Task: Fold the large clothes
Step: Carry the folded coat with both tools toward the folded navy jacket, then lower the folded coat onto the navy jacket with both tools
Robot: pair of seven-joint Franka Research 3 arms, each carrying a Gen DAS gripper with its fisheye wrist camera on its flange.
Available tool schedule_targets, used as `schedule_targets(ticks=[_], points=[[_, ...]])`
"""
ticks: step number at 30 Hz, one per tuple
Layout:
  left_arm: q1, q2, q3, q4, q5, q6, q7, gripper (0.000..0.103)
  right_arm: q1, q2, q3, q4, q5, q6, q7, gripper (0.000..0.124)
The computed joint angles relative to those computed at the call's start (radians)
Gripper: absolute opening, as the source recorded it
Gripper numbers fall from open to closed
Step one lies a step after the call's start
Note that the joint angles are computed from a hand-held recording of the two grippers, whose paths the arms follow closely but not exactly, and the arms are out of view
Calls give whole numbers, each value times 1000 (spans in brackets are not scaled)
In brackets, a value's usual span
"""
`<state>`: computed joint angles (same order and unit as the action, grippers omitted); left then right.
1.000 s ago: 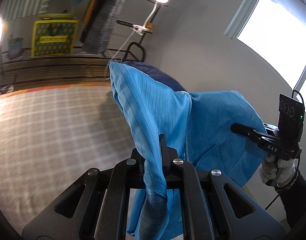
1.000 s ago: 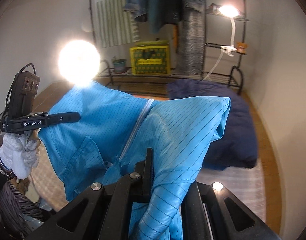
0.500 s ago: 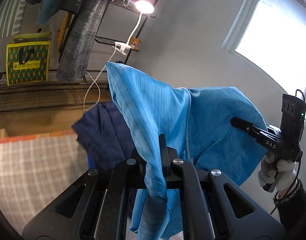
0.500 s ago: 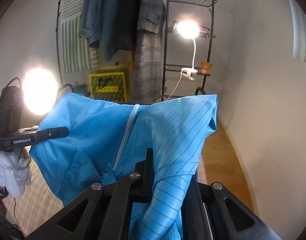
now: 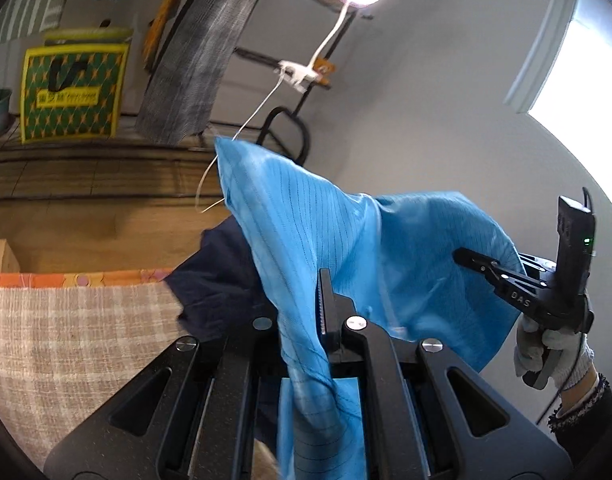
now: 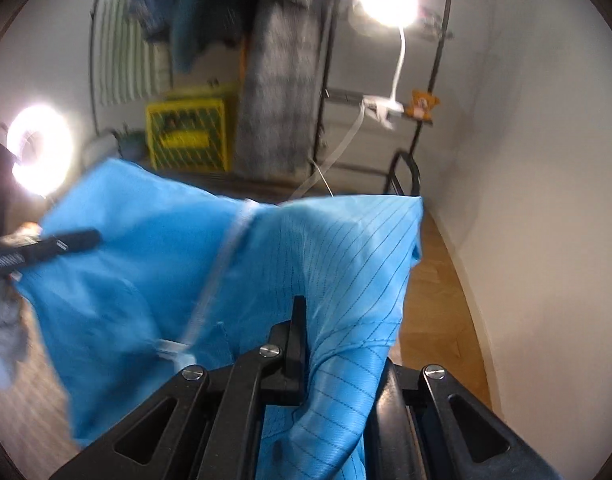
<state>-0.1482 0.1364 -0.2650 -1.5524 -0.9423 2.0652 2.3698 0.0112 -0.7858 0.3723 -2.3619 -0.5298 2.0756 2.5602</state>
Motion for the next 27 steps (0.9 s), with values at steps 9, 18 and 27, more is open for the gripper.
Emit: schedule_targets(ticks=[9,18,27], points=[[-19,21,-15,-47,110,125,-38,24,-65,3,-37,-114,1,-7,111,42],[-17,-59,12,-114,174,229,-55,39,-44,-17,-19,-103,-9,-126,197,54],[-19,-245,99,-221,101,161,88,39,13,-2,21,-29,12,-344,225,54]])
